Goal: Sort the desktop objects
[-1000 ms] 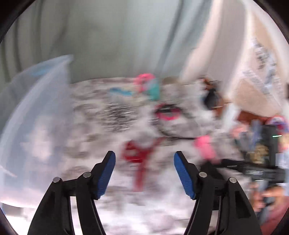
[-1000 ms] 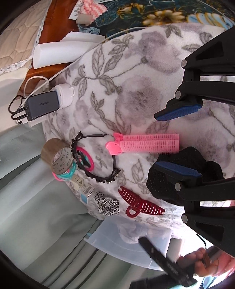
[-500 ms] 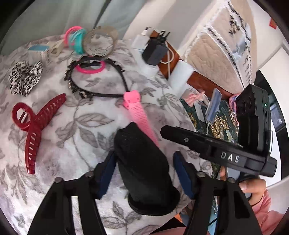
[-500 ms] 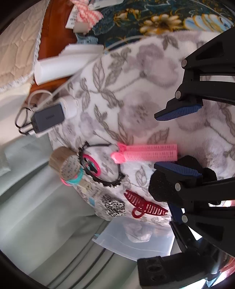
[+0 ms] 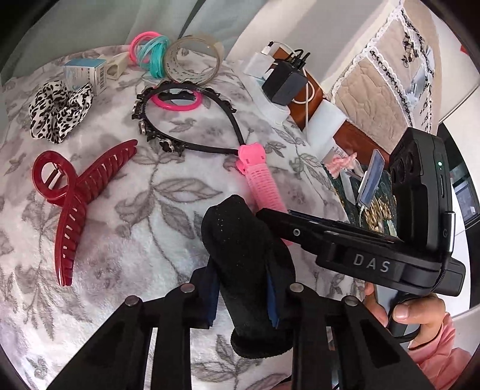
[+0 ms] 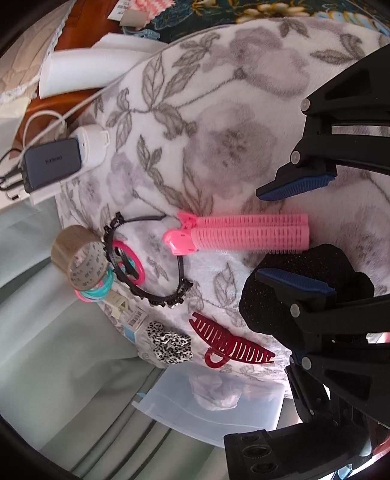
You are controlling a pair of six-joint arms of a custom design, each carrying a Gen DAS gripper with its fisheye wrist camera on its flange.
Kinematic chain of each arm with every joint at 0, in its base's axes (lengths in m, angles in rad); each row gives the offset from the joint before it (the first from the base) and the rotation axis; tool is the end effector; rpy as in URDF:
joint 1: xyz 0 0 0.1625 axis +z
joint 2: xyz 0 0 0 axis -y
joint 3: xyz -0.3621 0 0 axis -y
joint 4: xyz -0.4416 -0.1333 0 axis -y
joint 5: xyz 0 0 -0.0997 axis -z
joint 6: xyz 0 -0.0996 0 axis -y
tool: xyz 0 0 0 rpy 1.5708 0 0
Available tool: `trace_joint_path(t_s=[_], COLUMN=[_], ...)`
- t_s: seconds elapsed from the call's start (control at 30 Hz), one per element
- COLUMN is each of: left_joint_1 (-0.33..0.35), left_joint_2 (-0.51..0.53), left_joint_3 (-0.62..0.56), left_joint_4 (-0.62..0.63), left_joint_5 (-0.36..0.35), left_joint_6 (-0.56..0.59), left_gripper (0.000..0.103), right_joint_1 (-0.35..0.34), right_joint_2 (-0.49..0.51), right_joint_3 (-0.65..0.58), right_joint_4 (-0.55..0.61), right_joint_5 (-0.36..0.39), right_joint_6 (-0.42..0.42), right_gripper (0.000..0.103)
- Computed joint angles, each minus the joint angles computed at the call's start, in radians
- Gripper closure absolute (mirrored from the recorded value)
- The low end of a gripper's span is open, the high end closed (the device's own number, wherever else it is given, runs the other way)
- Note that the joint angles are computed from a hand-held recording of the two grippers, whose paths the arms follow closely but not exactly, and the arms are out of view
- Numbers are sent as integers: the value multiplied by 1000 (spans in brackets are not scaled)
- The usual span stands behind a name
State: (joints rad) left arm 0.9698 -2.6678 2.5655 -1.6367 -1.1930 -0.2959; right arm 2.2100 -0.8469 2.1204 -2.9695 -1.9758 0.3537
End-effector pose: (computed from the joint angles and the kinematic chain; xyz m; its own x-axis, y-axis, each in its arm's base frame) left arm 0.0097 -0.2866 0.2982 -0.9293 0.2169 -0.2990 0.2995 0.9162 -0.2662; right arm 0.3616 -0.3288 -0.0668 -0.9245 -0.2015 0.3235 -0.2896 0.9232 -0.2526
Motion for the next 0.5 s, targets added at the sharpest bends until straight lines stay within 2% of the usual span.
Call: trace_joint_path(t_s=[0.1, 0.23, 0.33, 0.5], left_joint_1=[5, 15, 14, 11], left_joint_2=[6, 21, 24, 9], left_joint_3=[0, 2, 5, 5], left_joint_4=[-8, -22, -24, -17], left_joint_5=[-4, -11, -11, -8], left_joint_6=[8, 18, 23, 23], left_gripper=[76, 76, 78, 85], right_joint_1=[3, 10, 15, 18], right_joint_2=[15, 24, 30, 26], right_joint_3=[-15, -27, -32, -27], right_joint_4=[6, 25, 30, 21], right_joint_5=[-15, -50, -65, -65], right_joint_6=[6, 16, 15, 35], right_gripper=[54, 66, 72, 72])
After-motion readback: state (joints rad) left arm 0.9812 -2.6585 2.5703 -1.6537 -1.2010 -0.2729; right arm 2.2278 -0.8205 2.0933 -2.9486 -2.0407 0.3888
